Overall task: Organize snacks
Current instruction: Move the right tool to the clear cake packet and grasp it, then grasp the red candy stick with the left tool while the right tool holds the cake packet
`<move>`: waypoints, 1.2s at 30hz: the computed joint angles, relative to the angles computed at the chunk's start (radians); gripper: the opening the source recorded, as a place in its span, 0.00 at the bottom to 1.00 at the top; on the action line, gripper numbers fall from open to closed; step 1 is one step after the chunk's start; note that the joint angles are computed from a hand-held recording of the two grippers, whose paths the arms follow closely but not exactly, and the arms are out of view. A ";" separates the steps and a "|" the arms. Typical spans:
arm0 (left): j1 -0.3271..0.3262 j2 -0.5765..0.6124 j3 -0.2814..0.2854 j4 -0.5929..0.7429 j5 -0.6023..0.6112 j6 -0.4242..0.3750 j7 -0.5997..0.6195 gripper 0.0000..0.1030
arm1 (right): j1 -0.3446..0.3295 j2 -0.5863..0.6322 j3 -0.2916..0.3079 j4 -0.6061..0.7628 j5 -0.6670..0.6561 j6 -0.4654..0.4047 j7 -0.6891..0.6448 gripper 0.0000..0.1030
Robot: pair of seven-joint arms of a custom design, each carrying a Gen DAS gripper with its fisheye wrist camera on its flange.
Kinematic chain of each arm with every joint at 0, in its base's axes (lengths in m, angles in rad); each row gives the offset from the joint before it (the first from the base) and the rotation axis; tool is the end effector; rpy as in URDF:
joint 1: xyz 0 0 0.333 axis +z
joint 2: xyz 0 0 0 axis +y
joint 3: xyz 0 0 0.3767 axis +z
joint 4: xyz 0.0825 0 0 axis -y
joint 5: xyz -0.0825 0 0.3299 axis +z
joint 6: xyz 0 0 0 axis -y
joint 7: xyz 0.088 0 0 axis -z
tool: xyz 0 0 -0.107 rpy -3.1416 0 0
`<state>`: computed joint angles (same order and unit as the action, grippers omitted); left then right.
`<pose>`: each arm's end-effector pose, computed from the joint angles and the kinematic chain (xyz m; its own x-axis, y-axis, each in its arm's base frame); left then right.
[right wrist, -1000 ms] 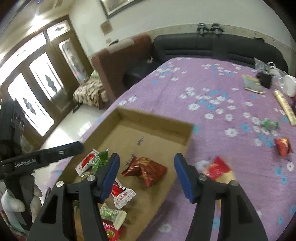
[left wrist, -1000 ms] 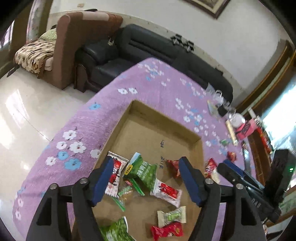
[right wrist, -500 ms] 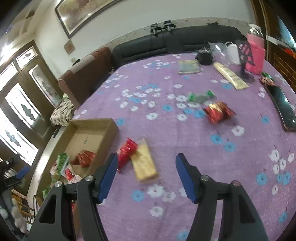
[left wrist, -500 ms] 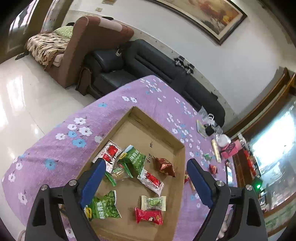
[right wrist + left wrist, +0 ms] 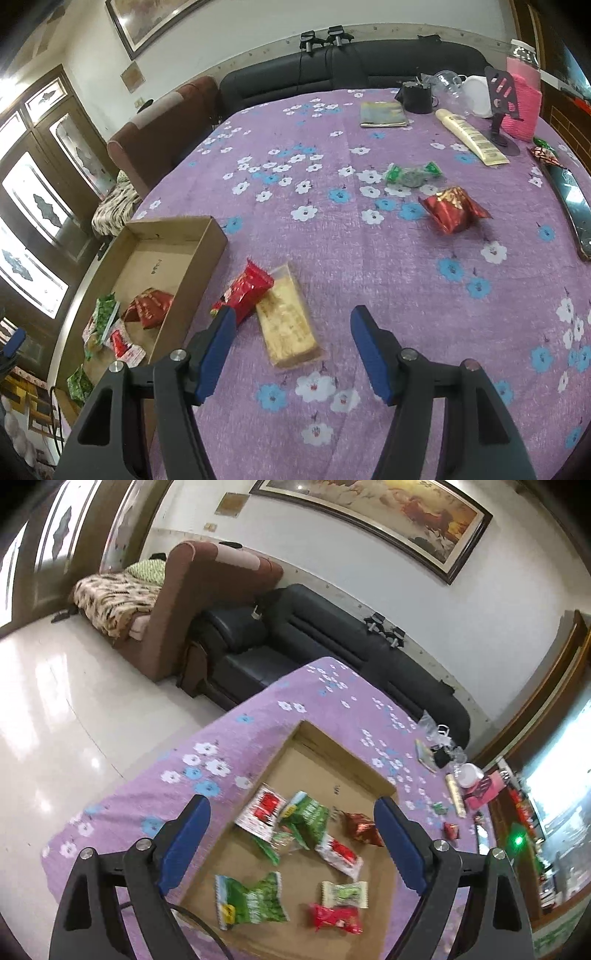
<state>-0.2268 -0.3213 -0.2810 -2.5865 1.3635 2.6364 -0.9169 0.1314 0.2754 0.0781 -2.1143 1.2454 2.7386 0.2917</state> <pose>0.3127 -0.2111 0.4784 0.5146 -0.7298 0.4501 -0.3567 -0.6595 -0.6616 0.5631 0.0788 0.3995 0.4467 -0.8472 -0.2875 -0.7753 -0.2063 -0.5969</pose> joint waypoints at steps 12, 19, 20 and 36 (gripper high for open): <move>0.022 0.039 0.033 -0.006 0.067 0.073 -0.044 0.90 | 0.056 0.119 -0.007 0.147 -0.291 0.017 0.309 0.62; 0.011 0.071 0.024 0.024 0.061 0.084 -0.016 0.90 | 0.100 0.124 -0.004 0.110 -0.421 0.060 0.372 0.62; 0.009 0.072 0.022 0.027 0.061 0.086 -0.014 0.90 | 0.120 0.124 -0.015 0.095 -0.465 0.083 0.387 0.59; -0.034 0.090 -0.014 0.070 0.039 0.063 0.043 0.90 | -0.012 -0.018 -0.003 -0.120 -0.398 0.098 0.162 0.36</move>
<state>-0.2606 -0.2309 -0.2954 -2.5168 1.4028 2.6992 -0.8735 0.1192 0.2576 0.0754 -2.2341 0.8476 2.8368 0.4541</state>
